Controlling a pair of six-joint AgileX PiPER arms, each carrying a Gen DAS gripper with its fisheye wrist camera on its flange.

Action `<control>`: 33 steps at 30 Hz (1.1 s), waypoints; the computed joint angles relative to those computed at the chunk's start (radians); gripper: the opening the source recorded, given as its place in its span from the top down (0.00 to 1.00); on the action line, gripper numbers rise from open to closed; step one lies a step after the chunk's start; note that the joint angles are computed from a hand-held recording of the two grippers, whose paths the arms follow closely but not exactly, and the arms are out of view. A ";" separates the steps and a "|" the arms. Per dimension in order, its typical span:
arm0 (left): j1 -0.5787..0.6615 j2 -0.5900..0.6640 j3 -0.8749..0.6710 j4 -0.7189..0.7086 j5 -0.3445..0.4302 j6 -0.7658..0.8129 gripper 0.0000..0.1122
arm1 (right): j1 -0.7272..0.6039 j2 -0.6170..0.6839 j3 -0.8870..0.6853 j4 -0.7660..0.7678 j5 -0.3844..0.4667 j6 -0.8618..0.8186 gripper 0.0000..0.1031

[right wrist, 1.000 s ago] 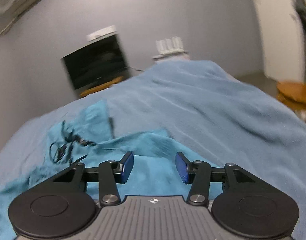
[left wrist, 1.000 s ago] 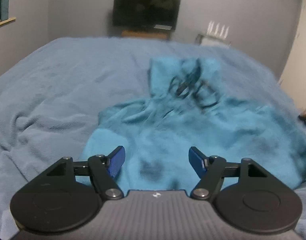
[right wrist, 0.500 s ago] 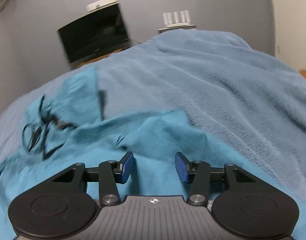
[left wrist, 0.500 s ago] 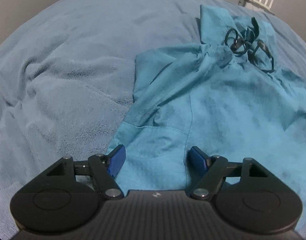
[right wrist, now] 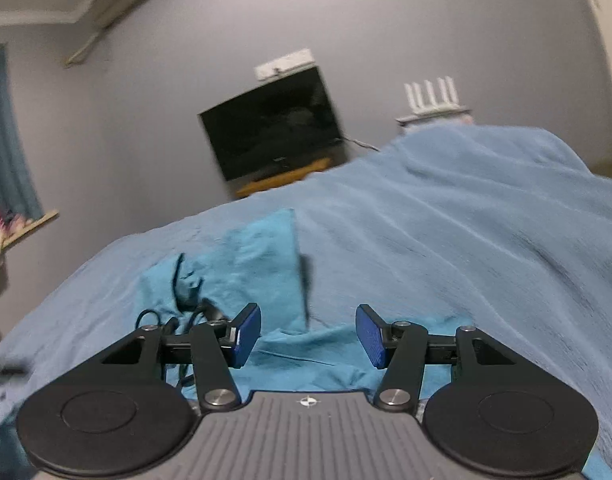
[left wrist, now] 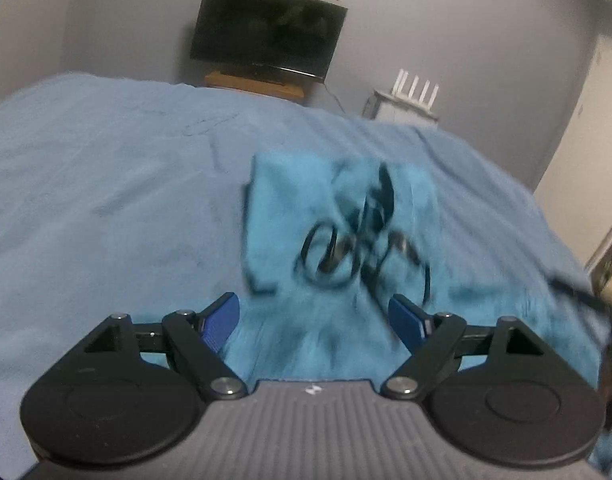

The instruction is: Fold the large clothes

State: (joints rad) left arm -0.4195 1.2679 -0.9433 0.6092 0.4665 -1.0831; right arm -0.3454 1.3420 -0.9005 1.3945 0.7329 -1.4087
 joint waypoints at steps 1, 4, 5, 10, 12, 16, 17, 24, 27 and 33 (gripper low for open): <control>0.064 0.063 -0.044 -0.096 -0.061 0.086 0.28 | 0.003 -0.005 0.012 0.013 0.002 -0.029 0.46; 0.172 0.226 -0.171 -0.237 -0.137 0.216 0.28 | 0.021 -0.025 0.053 0.057 -0.019 -0.130 0.46; 0.192 0.291 -0.232 -0.248 -0.133 0.223 0.28 | 0.036 -0.028 0.069 0.081 -0.036 -0.174 0.46; 0.284 0.565 -0.545 -0.388 -0.064 0.387 0.28 | 0.113 0.012 0.084 0.134 -0.093 -0.223 0.46; 0.308 0.663 -0.677 -0.463 -0.022 0.465 0.28 | 0.136 0.026 0.092 0.169 -0.118 -0.271 0.46; 0.349 0.809 -0.881 -0.610 0.047 0.615 0.28 | 0.146 0.055 0.095 0.225 -0.141 -0.309 0.46; 0.355 0.842 -0.930 -0.631 0.080 0.643 0.28 | 0.146 0.061 0.094 0.237 -0.146 -0.311 0.46; 0.328 0.882 -1.005 -0.606 0.148 0.764 0.93 | 0.151 0.102 0.088 0.274 -0.170 -0.324 0.46; 0.316 0.805 -0.901 -0.603 0.059 0.786 0.98 | 0.162 0.112 0.094 0.295 -0.188 -0.344 0.46; 0.289 0.557 -0.620 -0.736 -0.115 0.949 1.00 | 0.182 0.095 0.101 0.309 -0.228 -0.349 0.46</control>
State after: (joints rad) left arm -0.1309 1.8253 -1.5628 -0.1267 0.3515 -0.1341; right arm -0.1631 1.4372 -0.7998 1.7035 0.5046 -1.7580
